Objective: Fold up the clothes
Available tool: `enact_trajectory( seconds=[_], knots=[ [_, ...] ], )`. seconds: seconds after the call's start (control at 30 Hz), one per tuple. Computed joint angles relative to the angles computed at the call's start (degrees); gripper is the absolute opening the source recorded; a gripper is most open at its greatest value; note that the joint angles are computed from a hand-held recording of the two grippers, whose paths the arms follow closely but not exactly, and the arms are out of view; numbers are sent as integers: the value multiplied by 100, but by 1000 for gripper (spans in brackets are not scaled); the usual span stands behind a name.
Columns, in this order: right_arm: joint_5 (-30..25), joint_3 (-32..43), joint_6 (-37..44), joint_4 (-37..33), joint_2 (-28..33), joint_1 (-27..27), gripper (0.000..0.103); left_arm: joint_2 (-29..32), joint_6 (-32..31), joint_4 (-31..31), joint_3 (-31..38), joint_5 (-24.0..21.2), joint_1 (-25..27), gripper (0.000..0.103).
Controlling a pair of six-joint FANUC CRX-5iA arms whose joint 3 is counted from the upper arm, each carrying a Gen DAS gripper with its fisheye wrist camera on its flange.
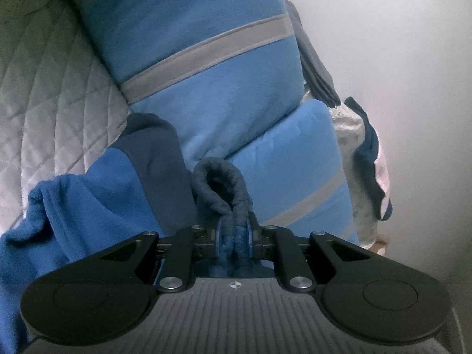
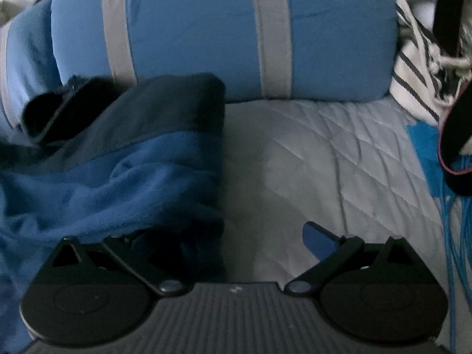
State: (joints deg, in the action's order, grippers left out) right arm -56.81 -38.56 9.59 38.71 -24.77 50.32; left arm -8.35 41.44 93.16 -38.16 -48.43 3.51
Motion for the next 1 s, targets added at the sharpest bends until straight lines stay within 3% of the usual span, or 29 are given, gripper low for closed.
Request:
enact_trajectory(
  seconds=[0.07, 0.2, 0.37, 0.5, 0.63, 0.8, 0.87, 1.0],
  knots=[
    [-1, -102, -184, 378, 235, 41, 103, 10, -56, 140, -26, -44, -12, 15],
    [-793, -157, -5, 1131, 757, 280, 103, -43, -377, 700, -135, -53, -85, 15],
    [-518, -654, 55, 1791, 159, 212, 103, -167, -473, 1245, -185, 272, -125, 15],
    [-82, -955, -108, 1967, -442, 98, 103, -183, -239, 1110, -148, 526, -47, 15],
    [898, -927, -584, 1122, -812, -516, 103, -199, 31, 514, -63, 705, 67, 15],
    [1780, -574, -594, -1041, -1012, -1280, 103, -190, 158, -200, 73, 767, 146, 15],
    [1698, -355, -435, -1683, -955, -1433, 102, -175, 280, -583, 119, 713, 222, 15],
    [271, -22, -22, -742, -549, -605, 103, -140, 204, -720, 130, 551, 241, 15]
  ],
)
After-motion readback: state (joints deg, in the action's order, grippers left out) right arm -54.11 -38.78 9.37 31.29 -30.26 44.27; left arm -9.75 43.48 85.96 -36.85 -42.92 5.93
